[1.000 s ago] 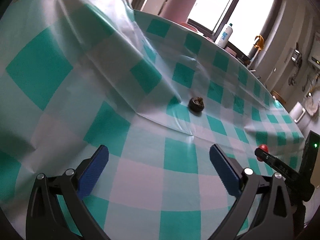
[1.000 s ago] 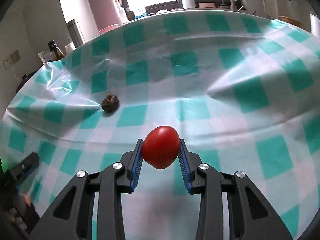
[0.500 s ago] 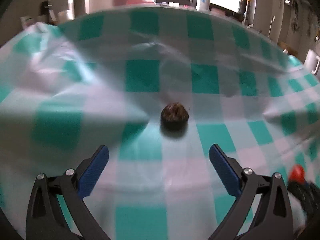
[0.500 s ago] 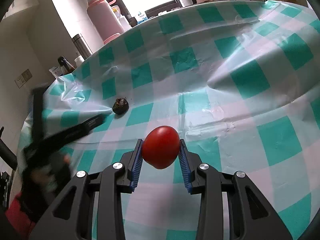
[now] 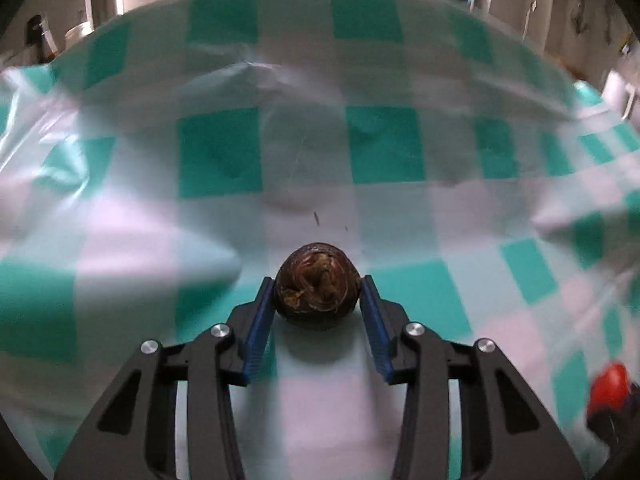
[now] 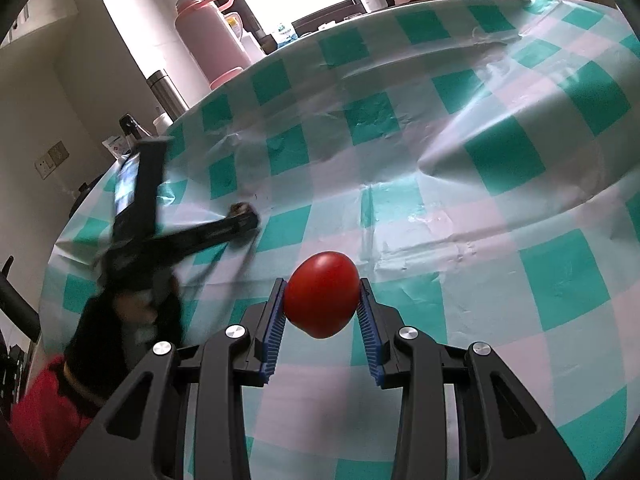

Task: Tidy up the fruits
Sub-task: 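Grasp the wrinkled brown fruit with the left tool while the right tool holds the tomato, then carry the tomato and brown fruit off the table toward the white bin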

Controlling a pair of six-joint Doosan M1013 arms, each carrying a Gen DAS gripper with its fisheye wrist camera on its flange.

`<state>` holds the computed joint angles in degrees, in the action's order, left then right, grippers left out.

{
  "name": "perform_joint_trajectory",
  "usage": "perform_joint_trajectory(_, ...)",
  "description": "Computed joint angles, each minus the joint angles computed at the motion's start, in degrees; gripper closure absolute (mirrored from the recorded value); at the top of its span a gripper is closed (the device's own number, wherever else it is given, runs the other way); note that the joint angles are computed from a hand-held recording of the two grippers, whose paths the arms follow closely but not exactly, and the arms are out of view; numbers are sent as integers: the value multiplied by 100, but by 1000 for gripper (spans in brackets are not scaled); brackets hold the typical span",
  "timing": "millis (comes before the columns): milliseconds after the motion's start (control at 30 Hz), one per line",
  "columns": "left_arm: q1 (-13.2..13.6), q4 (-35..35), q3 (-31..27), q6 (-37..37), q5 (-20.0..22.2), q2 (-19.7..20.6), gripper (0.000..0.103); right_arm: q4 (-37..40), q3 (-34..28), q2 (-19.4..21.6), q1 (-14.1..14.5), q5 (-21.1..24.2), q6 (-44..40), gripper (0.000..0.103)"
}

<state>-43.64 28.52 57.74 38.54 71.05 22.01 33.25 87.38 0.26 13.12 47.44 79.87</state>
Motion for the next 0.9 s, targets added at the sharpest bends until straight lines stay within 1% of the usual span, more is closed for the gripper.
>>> perform_joint_trajectory(67,-103,77,388,-387,-231,-315,60,-28,-2,1,9,6,25,67)
perform_joint_trajectory(133,-234,304,674,-750,-292,-587,60,-88,-18,13,24,30,72,67)
perform_joint_trajectory(200,-415,759,1052,-1268,-416,-912,60,-118,-32,23,29,46,98,67)
perform_joint_trajectory(267,-599,1292,1459,-1863,-409,-1193,60,-138,-29,23,26,37,141,67)
perform_joint_trajectory(333,-628,1366,1686,-2168,-523,-1341,60,-156,-34,29,29,38,163,67)
perform_joint_trajectory(367,-596,1264,1845,-2370,-730,-1471,60,-193,-49,41,37,60,193,67)
perform_joint_trajectory(433,-601,1302,1951,-2586,-898,-1563,60,-238,-63,52,45,87,224,67)
perform_joint_trajectory(600,-678,1463,1896,-2601,-856,-1454,60,-261,-58,50,47,59,237,67)
perform_joint_trajectory(667,-738,1552,1937,-2690,-817,-1495,60,-327,-35,20,58,43,339,67)
perform_joint_trajectory(733,-829,1599,2040,-2781,-840,-1588,60,-202,63,-74,41,75,438,67)
perform_joint_trajectory(800,-954,1624,2120,-2810,-743,-1649,60,47,233,-241,56,86,296,67)
perform_joint_trajectory(900,-1152,1636,2232,-2875,-653,-1742,60,-175,370,-461,251,106,125,67)
